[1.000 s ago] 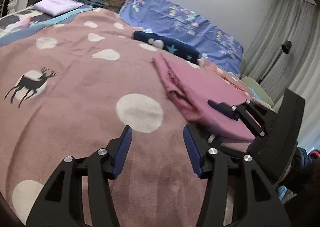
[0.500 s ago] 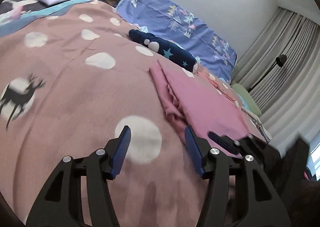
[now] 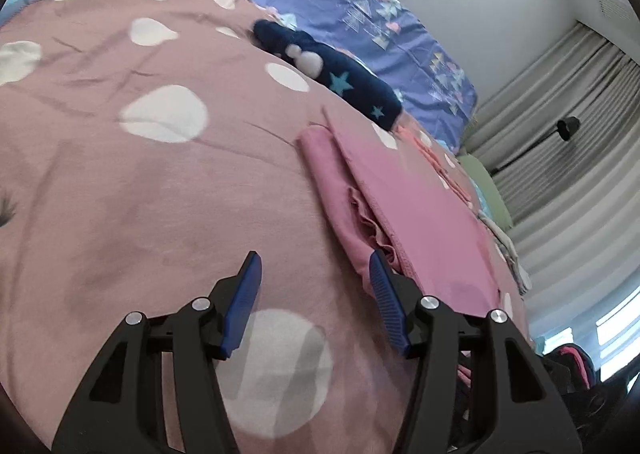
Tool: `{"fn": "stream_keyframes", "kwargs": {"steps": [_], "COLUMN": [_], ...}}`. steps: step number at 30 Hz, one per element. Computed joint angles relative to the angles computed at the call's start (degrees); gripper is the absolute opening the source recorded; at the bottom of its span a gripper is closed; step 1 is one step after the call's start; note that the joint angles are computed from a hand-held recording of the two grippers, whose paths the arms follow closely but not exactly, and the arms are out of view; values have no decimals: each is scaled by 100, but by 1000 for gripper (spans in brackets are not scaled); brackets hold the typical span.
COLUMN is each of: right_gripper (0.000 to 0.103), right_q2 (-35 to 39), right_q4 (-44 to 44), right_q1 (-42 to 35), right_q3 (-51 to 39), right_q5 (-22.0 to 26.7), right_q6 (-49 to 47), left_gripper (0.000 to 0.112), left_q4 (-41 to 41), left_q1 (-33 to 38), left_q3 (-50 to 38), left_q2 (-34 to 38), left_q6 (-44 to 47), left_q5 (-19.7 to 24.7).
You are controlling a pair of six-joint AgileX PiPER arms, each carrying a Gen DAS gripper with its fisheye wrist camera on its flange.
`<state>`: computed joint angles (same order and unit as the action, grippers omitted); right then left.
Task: Fold small clothes
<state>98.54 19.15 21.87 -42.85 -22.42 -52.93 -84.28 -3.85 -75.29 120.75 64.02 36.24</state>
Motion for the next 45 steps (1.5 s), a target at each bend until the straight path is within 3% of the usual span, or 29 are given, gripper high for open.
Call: {"fn": "stream_keyframes", "kwargs": {"steps": [2, 4, 9, 11, 12, 13, 15, 17, 20, 23, 25, 27, 31, 35, 40, 42, 44, 45], "right_gripper": [6, 6, 6, 6, 6, 6, 6, 5, 5, 7, 15, 26, 28, 35, 34, 25, 8, 6], "right_q2": [-59, 33, 155, 145, 125, 113, 74, 57, 213, -1, -214, -311, -130, 146, 752, 972, 1105, 1152], "right_q4": [-343, -194, 434, 545, 654, 714, 255, -148, 6, -883, -1004, -316, 1274, 2160, 3177, 3645, 4129, 4273], "right_q1": [-112, -113, 27, 10, 17, 6, -61, -49, 22, -85, -134, -111, 142, 420, 684, 679, 624, 608], "right_q3": [-87, -247, -317, -404, -441, -492, -565, -508, -451, -358, -180, 110, 454, 254, -407, -736, -1008, -1098], "right_q5": [237, 492, 541, 738, 838, 942, 1145, 1186, 1140, 1207, 1231, 968, 355, -52, -412, -359, -161, -125], "right_q6": [455, 319, -271, -283, -320, -324, 160, 488, 175, 1133, 1112, 189, -1685, -2394, -3143, -3498, -3951, -4094], "left_gripper": [59, 67, 67, 66, 57, 37, 9, 8, 8, 8, 11, 13, 15, 17, 26, 27, 27, 27], "left_q4": [257, 545, 1299, 1649, 1852, 2014, 2198, 1678, 1508, 1476, 1579, 1640, 1802, 2010, 2046, 1899, 1835, 1936], "left_q1": [54, 56, -156, -309, -394, -441, -485, -415, -361, -403, -422, -416, -439, -488, -525, -499, -444, -429], "left_q3": [-614, -1306, -3432, -4056, -4352, -4551, -5043, -4846, -4424, -4058, -4150, -4238, -4399, -4483, -4550, -4537, -4785, -5028], "left_q2": [442, 899, 1981, 2256, 2388, 2474, 2780, 2855, 2585, 2402, 2440, 2489, 2552, 2560, 2576, 2597, 2750, 2866], "left_q6": [-377, -929, -2472, -2943, -3158, -3320, -3684, -3221, -2816, -2514, -2599, -2656, -2771, -2870, -2792, -2714, -2867, -3089], "left_q5": [696, 1195, 1741, 1546, 1397, 1314, 1238, 1162, 980, 735, 720, 797, 858, 836, 862, 890, 1012, 1066]}}
